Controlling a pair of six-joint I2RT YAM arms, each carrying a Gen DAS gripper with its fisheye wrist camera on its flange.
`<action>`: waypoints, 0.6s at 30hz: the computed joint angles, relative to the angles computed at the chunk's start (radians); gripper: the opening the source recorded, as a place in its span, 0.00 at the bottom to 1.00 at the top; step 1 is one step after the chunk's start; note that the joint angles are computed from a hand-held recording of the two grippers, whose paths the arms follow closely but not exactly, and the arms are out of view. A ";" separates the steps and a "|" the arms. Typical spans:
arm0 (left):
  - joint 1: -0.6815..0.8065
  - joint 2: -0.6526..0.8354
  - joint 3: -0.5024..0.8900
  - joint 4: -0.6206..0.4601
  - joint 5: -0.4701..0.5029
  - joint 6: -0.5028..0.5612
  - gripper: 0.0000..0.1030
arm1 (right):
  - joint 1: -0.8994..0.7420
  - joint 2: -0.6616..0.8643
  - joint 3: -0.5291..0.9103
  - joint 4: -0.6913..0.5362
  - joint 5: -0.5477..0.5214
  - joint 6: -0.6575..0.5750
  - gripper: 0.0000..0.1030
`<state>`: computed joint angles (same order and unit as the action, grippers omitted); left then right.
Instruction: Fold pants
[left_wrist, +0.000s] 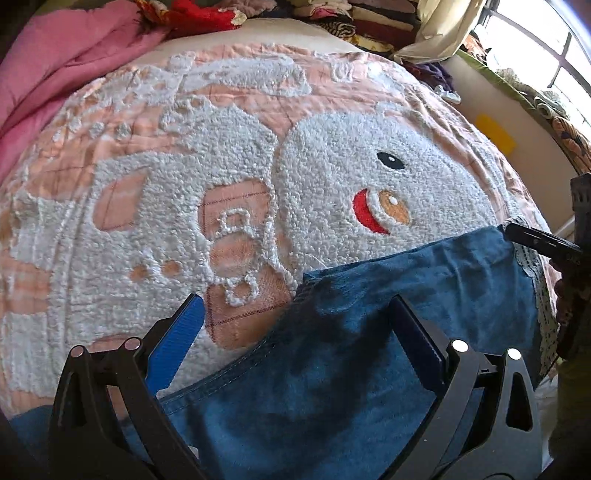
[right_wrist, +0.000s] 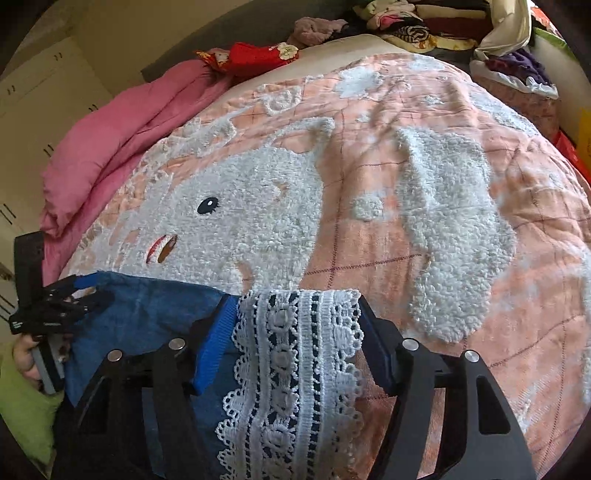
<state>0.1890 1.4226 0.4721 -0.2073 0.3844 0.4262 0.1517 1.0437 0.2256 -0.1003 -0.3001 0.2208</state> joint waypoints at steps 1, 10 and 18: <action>0.000 0.004 0.000 0.001 0.011 -0.001 0.91 | -0.011 0.002 -0.005 0.008 -0.018 -0.005 0.58; -0.024 -0.025 0.010 -0.045 0.042 -0.039 0.29 | -0.054 -0.043 -0.042 0.010 -0.130 -0.065 0.32; -0.057 -0.164 -0.021 -0.041 0.019 -0.060 0.06 | -0.011 -0.263 -0.015 -0.131 -0.078 -0.092 0.25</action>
